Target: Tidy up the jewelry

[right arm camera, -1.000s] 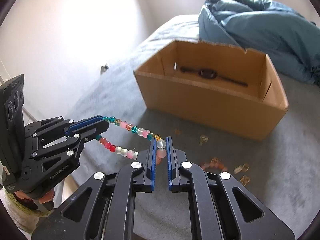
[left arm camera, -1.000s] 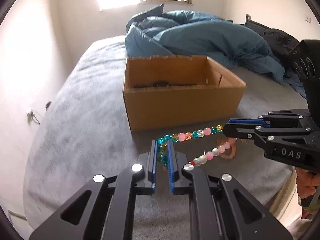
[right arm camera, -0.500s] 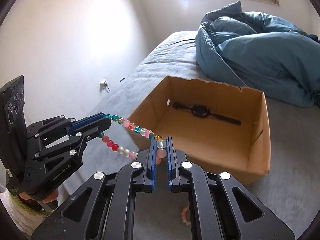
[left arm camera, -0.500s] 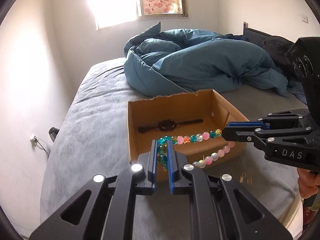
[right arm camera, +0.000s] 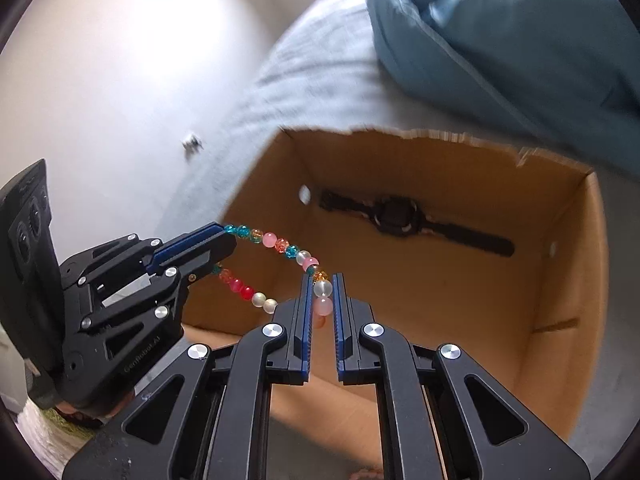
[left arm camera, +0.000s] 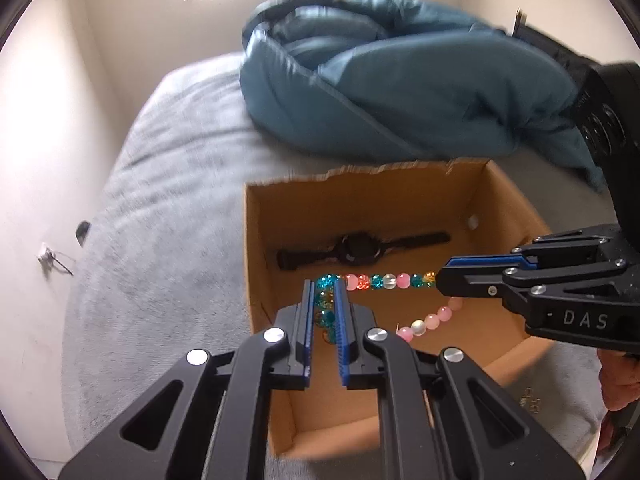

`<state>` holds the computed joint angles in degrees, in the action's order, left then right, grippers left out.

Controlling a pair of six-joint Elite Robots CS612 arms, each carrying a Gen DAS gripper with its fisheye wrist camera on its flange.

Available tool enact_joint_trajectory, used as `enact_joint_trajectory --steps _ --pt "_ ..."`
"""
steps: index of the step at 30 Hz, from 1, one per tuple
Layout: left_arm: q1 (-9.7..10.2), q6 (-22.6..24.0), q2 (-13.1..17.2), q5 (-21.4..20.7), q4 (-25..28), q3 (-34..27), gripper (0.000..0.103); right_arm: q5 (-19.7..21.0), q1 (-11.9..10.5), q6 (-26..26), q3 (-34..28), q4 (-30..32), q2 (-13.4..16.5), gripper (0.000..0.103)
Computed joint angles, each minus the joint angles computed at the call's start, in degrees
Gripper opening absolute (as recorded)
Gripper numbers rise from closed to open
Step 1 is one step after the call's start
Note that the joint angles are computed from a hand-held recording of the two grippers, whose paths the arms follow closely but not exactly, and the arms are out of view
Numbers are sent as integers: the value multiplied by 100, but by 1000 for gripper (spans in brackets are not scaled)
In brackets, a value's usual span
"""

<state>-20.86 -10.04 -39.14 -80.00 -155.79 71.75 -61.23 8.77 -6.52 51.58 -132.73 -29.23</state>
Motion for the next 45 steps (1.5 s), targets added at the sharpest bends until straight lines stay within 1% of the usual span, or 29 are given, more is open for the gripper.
enact_joint_trajectory --steps 2,4,5,7,8,9,11,13,16,17,19,20,22,24,25,26,28,29,31,32,35,38,40,43,45 --pt "-1 65 173 70 427 -273 9 -4 7 55 -513 664 288 8" --pt "-12 140 300 115 741 -469 9 15 10 152 -908 1160 515 8" --pt "-20 187 379 161 972 -606 9 51 11 164 -1199 1541 674 8" --pt "-39 278 485 287 1267 -783 9 119 8 222 -1574 1990 881 8" --pt "-68 387 525 452 1311 -829 9 113 12 235 -1765 2210 982 8" --pt "-82 474 542 516 1328 -850 9 143 17 213 -1976 2470 1098 8" --pt "-93 570 591 487 1535 -961 10 92 26 293 -2175 2665 1211 8" --pt "-111 560 621 610 1644 -1015 10 143 26 313 -2363 2892 1319 10" --pt "-125 604 620 720 1603 -1008 10 234 12 438 -2357 2880 1335 11" --pt "-130 602 610 749 1607 -1002 10 240 10 451 -2311 2839 1314 15" --pt "-134 596 575 788 1560 -954 10 221 -8 543 -2115 2577 1220 17" --pt "-138 595 547 812 1494 -910 10 262 -19 564 -1908 2333 1119 20" --pt "-150 567 431 859 1120 -694 10 290 -36 622 -1466 1834 891 23" --pt "-168 513 289 839 722 -452 12 270 -51 582 -822 1122 536 27" --pt "-180 481 160 821 435 -240 16 270 -58 559 -609 881 411 32" --pt "-194 460 47 821 167 -47 20 268 -71 516 -194 440 178 36" --pt "-235 415 -192 832 -405 375 24 214 -88 400 391 -243 -152 39" --pt "-257 387 -325 821 -703 611 28 160 -101 307 818 -728 -391 44" --pt "-308 329 -586 827 -1239 1086 35 42 -132 240 1400 -1403 -712 46" --pt "-332 309 -664 851 -1413 1247 38 12 -158 208 1769 -1810 -907 48" --pt "-401 138 -956 836 -1936 1829 41 -85 -237 234 2506 -2565 -1288 48" --pt "-449 -37 -1131 741 -2333 2268 43 -146 -332 273 3034 -3103 -1534 48" --pt "-498 -138 -1189 731 -2598 2524 44 -234 -363 362 3324 -3412 -1619 48" --pt "-539 -287 -1197 595 -2835 2773 44 -367 -388 439 3735 -3857 -1693 48" --pt "-570 -342 -1141 476 -2926 2871 44 -392 -413 493 3959 -4104 -1704 48"
